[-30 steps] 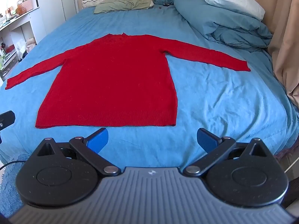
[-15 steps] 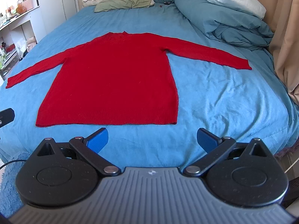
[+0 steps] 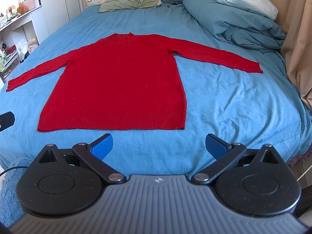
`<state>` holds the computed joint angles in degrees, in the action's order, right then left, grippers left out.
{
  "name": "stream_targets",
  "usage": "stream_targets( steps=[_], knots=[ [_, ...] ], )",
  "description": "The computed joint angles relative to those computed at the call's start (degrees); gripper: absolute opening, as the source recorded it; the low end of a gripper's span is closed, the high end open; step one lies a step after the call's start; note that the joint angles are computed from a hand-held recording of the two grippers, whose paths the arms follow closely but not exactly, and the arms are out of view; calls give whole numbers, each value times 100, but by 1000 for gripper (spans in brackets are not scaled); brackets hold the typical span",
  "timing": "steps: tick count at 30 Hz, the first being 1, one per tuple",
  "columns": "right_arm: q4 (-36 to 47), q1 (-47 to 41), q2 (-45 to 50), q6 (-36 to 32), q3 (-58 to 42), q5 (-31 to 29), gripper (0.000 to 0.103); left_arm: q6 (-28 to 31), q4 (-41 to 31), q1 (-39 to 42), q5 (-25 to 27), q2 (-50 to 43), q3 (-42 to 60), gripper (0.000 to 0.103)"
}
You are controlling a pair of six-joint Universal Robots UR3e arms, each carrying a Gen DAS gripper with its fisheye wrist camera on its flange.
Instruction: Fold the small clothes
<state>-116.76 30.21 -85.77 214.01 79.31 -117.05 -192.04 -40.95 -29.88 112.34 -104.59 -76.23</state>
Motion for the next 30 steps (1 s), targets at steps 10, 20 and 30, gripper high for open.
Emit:
stream_targets(
  steps=[10,20,30],
  knots=[
    [62,-4,15,-5,-57,-9,103,14,-6,-11,21,-9,12,103],
    [91,-15,31,-10,-92,10,103,18,-37,-17,17,-11,52,103],
    [86,-9,38,-6,-97,7,103,29,-67,-30,23,-15,85,103]
  ],
)
